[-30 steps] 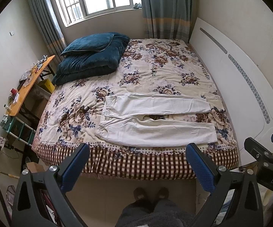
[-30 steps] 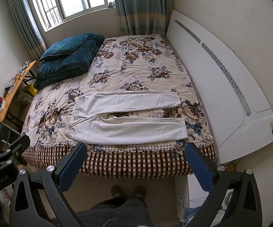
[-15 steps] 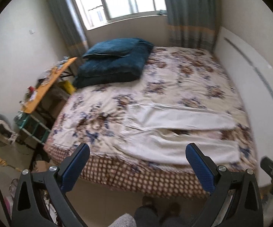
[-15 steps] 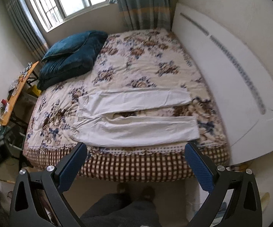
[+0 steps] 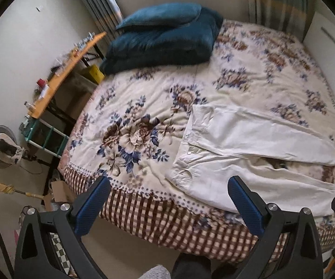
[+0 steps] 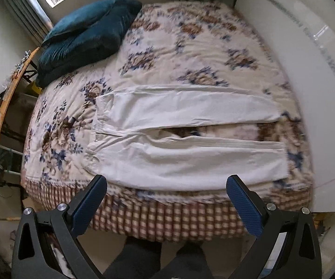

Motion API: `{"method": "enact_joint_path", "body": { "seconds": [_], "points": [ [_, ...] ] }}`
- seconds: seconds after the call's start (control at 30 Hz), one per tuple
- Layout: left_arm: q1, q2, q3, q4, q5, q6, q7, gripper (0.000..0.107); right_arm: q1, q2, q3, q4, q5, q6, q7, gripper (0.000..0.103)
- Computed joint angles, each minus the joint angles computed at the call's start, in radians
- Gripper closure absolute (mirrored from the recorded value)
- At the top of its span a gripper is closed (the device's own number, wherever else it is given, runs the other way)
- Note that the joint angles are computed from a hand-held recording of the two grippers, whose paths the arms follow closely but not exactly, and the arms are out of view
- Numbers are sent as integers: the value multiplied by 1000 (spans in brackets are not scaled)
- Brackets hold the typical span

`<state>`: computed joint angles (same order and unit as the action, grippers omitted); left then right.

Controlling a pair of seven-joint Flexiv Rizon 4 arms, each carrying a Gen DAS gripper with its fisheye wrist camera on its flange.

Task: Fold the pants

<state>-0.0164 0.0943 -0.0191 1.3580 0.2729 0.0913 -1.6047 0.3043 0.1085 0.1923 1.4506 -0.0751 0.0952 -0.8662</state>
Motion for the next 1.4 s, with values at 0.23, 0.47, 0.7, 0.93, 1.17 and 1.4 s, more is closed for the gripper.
{"method": "enact_joint_path", "body": {
  "seconds": [0.23, 0.47, 0.7, 0.93, 1.17, 1.4],
  "points": [
    [60, -184, 60, 4, -97, 95, 69, 4, 69, -318, -24, -188, -19, 11, 8, 0],
    [117, -357, 100, 72, -211, 251, 75, 4, 87, -642, -25, -440, 90, 84, -74, 2],
    [220, -458, 89, 236, -535, 310, 139, 50, 75, -1047, 59, -852, 332, -16, -177, 38],
    [242, -559, 35, 218, -663, 309, 356, 50, 66, -1158, 84, -841, 465, 47, -184, 78],
    [188, -686, 8, 38, -556, 174, 573, 48, 38, -1097, 70, -736, 449, 63, -257, 77],
    [113, -667, 25, 55, -456, 240, 716, 97, 12, -1052, 52, -652, 430, 86, -244, 77]
  ]
}}
